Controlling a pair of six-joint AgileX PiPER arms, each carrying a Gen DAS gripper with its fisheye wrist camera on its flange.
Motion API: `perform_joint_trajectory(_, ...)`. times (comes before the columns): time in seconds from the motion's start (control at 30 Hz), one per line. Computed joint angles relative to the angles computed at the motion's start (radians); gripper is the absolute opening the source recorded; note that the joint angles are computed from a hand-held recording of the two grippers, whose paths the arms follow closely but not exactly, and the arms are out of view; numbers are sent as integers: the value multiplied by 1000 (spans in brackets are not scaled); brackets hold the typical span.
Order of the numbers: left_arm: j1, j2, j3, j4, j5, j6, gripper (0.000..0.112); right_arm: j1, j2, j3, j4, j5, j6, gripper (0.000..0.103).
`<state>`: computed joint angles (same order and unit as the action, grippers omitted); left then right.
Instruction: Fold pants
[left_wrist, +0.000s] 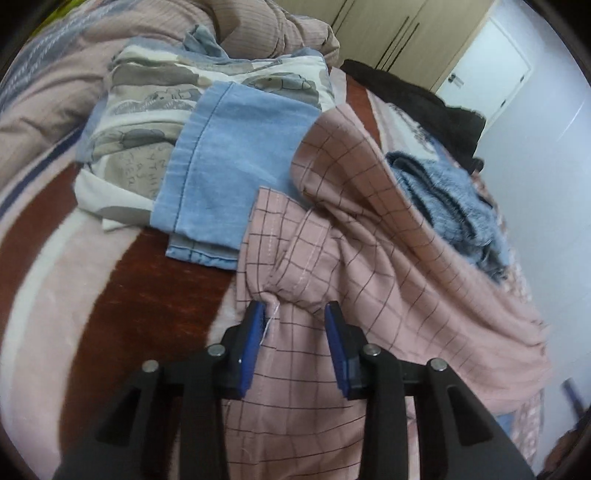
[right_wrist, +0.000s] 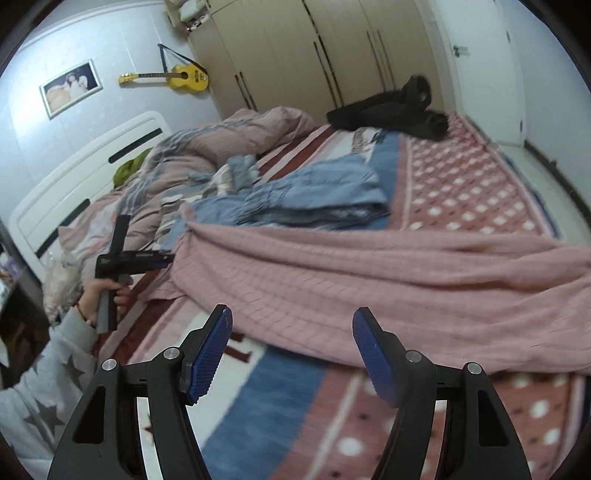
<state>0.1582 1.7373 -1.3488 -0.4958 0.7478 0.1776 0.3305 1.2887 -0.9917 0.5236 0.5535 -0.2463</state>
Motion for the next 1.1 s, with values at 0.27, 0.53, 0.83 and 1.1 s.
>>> perform_joint_trajectory(0.27, 16, -81, 13, -63, 43, 33, 46, 148, 166, -78, 26, -89, -30, 64)
perform_joint_trajectory(0.53, 40, 45, -24, -211, 72, 76, 46, 258, 288, -173, -76, -168, 102, 64)
perform_joint_trajectory(0.83, -16, 29, 6, -120, -61, -36, 5, 273, 283, -169, -184, -157, 189, 64)
perform_joint_trajectory(1.1, -23, -137, 129, 23, -126, -116, 3, 237, 302, -157, -234, -145, 241, 64)
